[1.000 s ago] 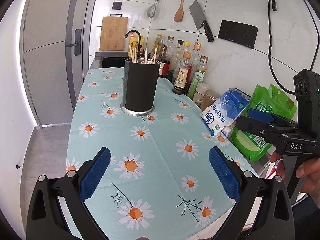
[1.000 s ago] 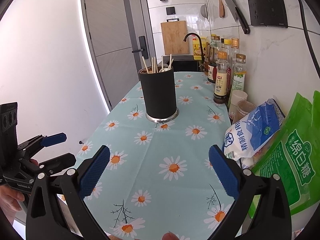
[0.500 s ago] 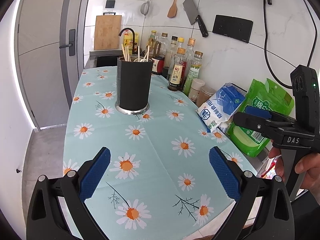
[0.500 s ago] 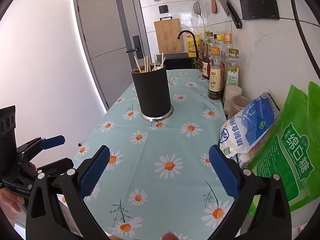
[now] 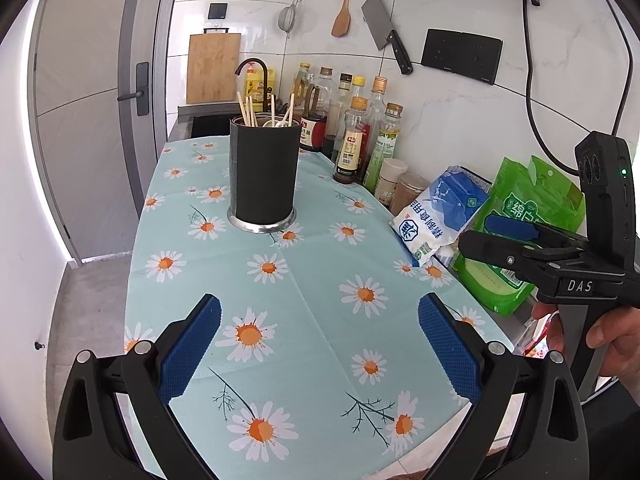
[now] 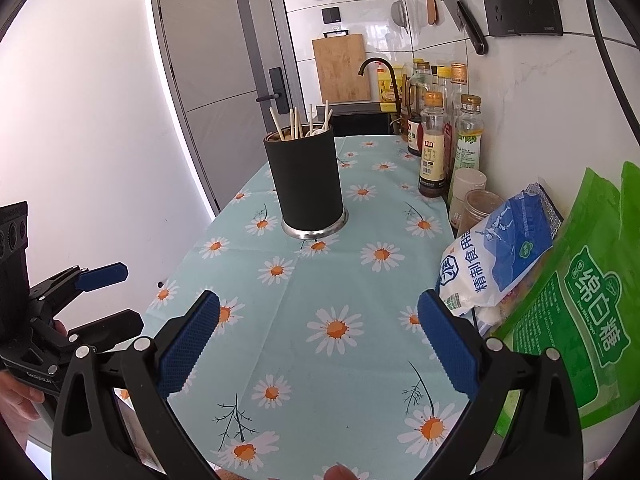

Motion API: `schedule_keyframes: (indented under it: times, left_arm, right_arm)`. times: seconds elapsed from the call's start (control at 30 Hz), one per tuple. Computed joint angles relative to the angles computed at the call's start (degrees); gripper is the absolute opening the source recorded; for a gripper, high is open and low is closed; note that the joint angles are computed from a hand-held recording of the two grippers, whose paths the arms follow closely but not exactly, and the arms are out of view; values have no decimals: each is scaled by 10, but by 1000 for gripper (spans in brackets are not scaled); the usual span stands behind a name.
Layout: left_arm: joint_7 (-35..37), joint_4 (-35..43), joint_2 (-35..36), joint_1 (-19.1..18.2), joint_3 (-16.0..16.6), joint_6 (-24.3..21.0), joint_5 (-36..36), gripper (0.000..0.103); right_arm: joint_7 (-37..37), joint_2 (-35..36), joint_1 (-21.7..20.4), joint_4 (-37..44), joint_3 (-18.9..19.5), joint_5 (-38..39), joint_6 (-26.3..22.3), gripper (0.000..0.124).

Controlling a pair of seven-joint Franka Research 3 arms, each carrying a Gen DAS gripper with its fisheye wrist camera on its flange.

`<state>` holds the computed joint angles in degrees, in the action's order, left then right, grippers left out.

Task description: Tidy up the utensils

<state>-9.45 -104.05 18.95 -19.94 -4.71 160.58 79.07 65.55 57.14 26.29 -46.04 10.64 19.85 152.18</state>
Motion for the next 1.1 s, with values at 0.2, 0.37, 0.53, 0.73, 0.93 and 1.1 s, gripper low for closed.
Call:
schedule_keyframes:
  times: [0.2, 0.37, 0.53, 0.73, 0.93, 1.1]
  left_arm:
    - [14, 7, 7, 0, -1, 4, -12, 96]
    - [23, 9, 9, -3, 3, 7, -20, 97]
    - [25, 10, 10, -6, 5, 7, -22, 97]
    - [28, 10, 10, -6, 7, 5, -27, 96]
    - [37, 8, 11, -5, 6, 7, -35, 96]
    - [43, 8, 11, -7, 7, 3, -40, 96]
  right_arm:
    - [2, 3, -1, 6, -1, 0, -7, 98]
    - [1, 3, -1, 5, -2, -2, -5, 98]
    - [3, 2, 0, 3, -2, -2, -5, 98]
    - [3, 5, 0, 7, -2, -3, -7, 98]
    - [4, 5, 1, 6, -4, -5, -7, 98]
    - [5, 5, 0, 5, -4, -5, -7, 98]
